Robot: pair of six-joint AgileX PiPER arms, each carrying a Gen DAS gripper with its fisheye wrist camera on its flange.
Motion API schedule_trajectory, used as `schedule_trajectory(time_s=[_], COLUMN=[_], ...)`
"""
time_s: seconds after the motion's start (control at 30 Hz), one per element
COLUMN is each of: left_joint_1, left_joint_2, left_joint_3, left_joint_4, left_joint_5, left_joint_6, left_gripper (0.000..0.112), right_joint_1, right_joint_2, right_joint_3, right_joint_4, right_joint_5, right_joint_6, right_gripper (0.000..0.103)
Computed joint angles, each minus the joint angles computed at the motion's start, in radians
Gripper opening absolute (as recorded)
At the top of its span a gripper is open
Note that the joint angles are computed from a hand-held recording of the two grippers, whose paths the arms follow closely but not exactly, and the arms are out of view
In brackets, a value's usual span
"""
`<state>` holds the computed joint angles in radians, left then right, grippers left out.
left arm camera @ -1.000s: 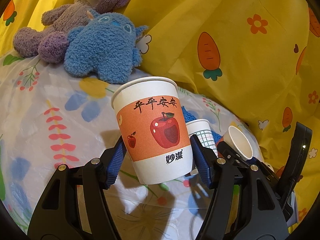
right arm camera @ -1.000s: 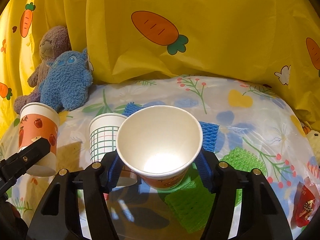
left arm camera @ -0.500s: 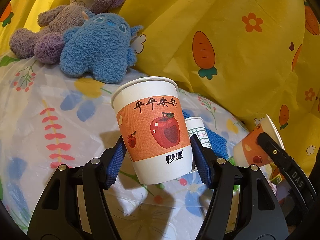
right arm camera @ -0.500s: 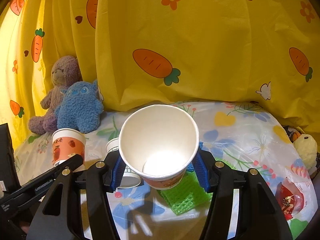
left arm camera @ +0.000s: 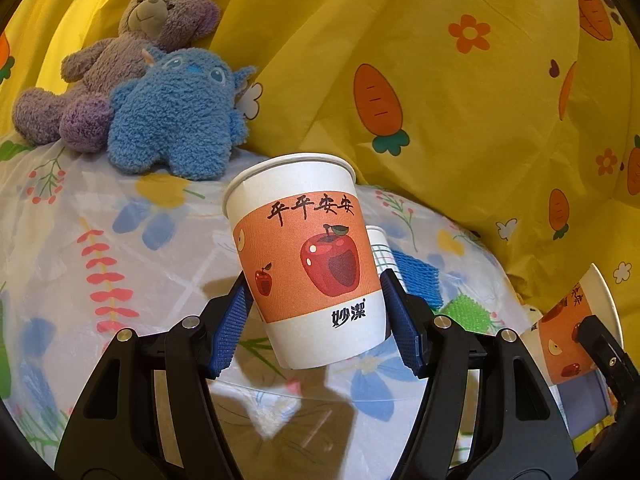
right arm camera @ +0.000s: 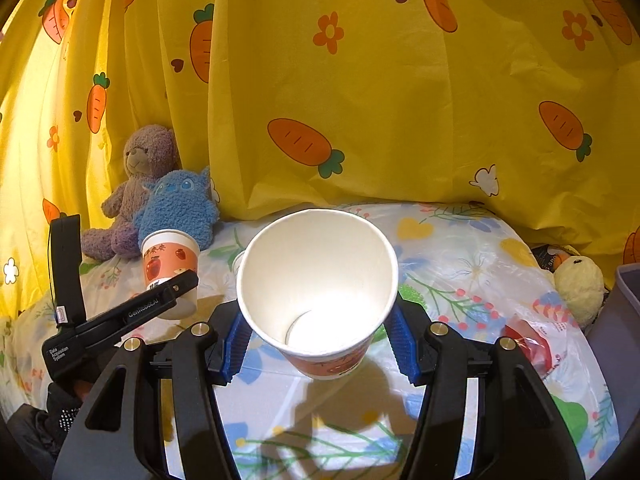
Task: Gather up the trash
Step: 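Lift both cups and carry them over the grey bin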
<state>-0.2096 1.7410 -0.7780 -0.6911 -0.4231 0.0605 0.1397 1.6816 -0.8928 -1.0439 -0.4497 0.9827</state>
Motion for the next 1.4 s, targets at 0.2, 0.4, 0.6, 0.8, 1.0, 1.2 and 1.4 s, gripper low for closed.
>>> schedule_trajectory(time_s=[0.2, 0.4, 0.6, 0.8, 1.0, 1.2, 1.4], left_joint_1=[-0.13, -0.244, -0.348, -0.426, -0.488, -0.528, -0.556], left_joint_2=[-0.073, -0.092, -0.061, -0.016, 0.027, 0.069, 0.125], left_joint_3=[0.034, 0.015, -0.059, -0.135, -0.213, -0.294, -0.404], left_joint_4=[-0.094, -0.159, -0.273, -0.356, -0.427, -0.479, -0.571], left_joint_5=[-0.049, -0.06, -0.061, -0.047, -0.043, -0.021, 0.028], left_joint_6=[0.093, 0.164, 0.3, 0.413, 0.516, 0.598, 0.726], left_gripper=[0.064, 0.064, 0.064, 0.064, 0.064, 0.064, 0.064], right_joint_1=[-0.094, -0.209, -0.315, -0.412, -0.505, -0.583, -0.666], right_joint_2=[-0.06, -0.111, -0.147, -0.175, -0.197, -0.198, -0.185], right_joint_3=[0.1, 0.178, 0.219, 0.261, 0.279, 0.275, 0.261], right_joint_4=[0.005, -0.03, -0.074, -0.108, -0.151, -0.182, -0.2], right_joint_5=[-0.067, -0.145, -0.193, -0.249, -0.3, -0.331, -0.365], right_joint_6=[-0.053, -0.072, -0.066, -0.074, -0.057, -0.047, -0.042], right_gripper=[0.058, 0.058, 0.058, 0.059, 0.059, 0.059, 0.059])
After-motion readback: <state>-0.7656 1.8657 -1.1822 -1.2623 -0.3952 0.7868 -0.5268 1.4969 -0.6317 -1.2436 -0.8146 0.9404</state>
